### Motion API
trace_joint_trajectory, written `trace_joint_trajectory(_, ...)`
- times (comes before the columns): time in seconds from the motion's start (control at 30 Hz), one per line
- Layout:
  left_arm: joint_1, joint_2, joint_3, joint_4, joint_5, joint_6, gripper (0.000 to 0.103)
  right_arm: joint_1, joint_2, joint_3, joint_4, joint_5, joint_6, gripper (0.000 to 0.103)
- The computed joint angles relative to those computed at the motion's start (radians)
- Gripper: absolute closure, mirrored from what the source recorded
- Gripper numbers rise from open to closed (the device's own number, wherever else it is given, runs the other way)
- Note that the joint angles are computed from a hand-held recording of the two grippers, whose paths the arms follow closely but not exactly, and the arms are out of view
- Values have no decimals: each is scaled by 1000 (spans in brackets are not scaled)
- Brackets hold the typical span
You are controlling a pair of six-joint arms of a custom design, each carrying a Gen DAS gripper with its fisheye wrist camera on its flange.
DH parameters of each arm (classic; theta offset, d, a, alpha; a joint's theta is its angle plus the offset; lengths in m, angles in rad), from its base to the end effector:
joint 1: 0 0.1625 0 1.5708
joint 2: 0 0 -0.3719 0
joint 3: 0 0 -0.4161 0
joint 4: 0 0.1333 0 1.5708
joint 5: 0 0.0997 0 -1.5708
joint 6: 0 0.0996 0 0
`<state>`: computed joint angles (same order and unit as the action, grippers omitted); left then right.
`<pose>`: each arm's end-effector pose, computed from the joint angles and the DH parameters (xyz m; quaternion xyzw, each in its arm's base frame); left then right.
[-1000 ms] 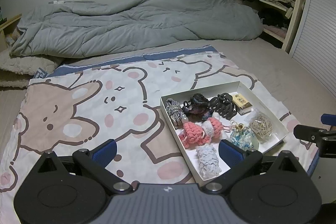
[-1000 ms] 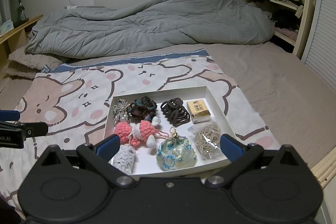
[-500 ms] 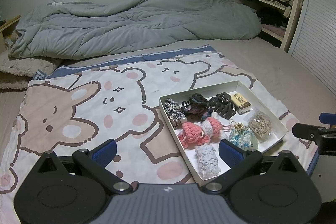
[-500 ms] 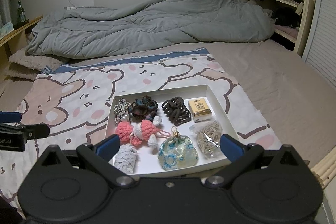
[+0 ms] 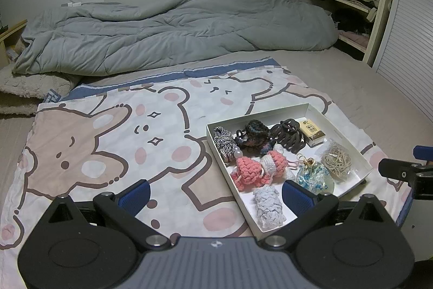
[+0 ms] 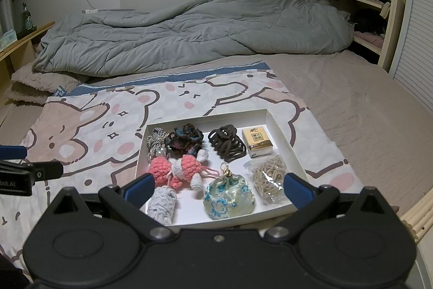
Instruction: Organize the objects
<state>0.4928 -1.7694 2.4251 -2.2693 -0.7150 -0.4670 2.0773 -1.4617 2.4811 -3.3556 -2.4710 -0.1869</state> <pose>-0.2175 -0.3535 0.2124 0.2651 0.8702 -0.3035 0.2835 0.2294 -0.2996 0.2022 0.1310 -0.8408 0.3962 0.3449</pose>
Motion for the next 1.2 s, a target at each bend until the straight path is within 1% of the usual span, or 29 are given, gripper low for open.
trace_joint_trajectory(1.2,2,-11,1,11,-10,5,1,-1,3,-1,-1,-2,-7,0)
